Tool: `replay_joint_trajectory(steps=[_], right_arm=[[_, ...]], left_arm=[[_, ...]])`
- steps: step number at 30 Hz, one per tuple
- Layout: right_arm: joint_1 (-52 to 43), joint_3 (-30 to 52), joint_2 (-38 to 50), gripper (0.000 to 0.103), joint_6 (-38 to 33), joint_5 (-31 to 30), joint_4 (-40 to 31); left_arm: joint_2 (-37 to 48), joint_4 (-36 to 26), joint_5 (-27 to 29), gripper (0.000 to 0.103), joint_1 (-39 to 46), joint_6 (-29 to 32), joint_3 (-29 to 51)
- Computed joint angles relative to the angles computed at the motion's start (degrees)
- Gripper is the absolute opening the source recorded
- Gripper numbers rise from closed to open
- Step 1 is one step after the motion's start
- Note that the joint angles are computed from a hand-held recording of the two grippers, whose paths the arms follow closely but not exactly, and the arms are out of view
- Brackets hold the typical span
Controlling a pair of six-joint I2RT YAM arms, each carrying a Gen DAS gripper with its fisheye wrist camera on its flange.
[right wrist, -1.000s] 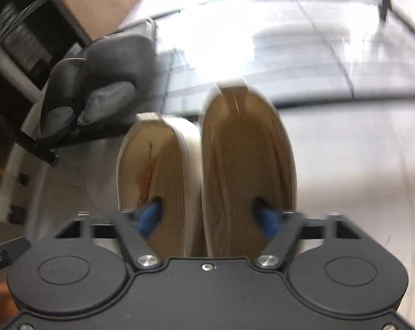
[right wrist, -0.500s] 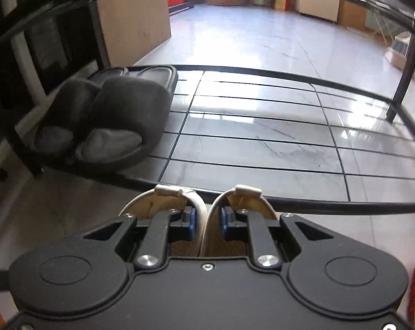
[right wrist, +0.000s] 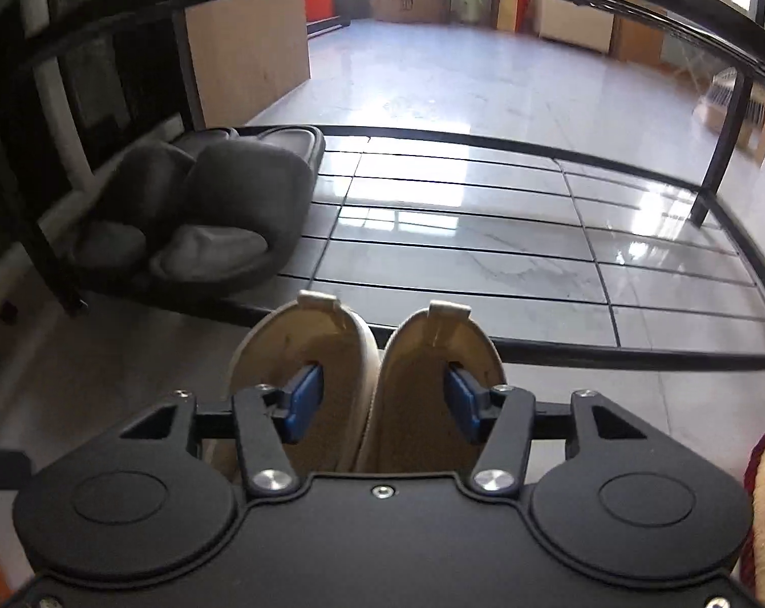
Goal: Organize scattered shoes
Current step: 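Lift both white shoes with the right gripper onto the rack's lower shelf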
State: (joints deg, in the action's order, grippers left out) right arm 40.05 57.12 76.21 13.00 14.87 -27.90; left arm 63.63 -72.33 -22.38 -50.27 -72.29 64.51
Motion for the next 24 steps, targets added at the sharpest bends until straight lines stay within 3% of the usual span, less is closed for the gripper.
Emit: replay_joint_trajectory(steps=[8,10,13,15,22,24], right_arm=[[-1.48,-4.32,2.46,0.029,-4.16,0.32,8.88],[-0.57,-5.24,2.36,0.012,-5.19,1.04,10.63],[2.65,-5.76,3.12,0.010,-8.16,5.50,12.35],[3.23,-6.19,2.43,0.010,-6.53,6.58,12.56],[12.35,-9.21,-0.82,0.009,-8.94,19.55,16.49],[12.81,-9.29,-1.04,0.009,-9.12,20.29,16.72]], left_arm=[[1.19,0.65,0.28,0.102,1.07,1.01,-0.17],[1.93,0.97,0.65,0.102,1.20,1.63,-0.23],[2.46,1.34,1.54,0.102,1.57,2.20,-0.60],[2.83,0.79,0.66,0.102,1.25,2.44,-0.44],[1.69,-0.20,-0.09,0.102,1.05,1.64,-0.27],[1.63,-0.49,-0.42,0.102,0.70,1.47,0.00]])
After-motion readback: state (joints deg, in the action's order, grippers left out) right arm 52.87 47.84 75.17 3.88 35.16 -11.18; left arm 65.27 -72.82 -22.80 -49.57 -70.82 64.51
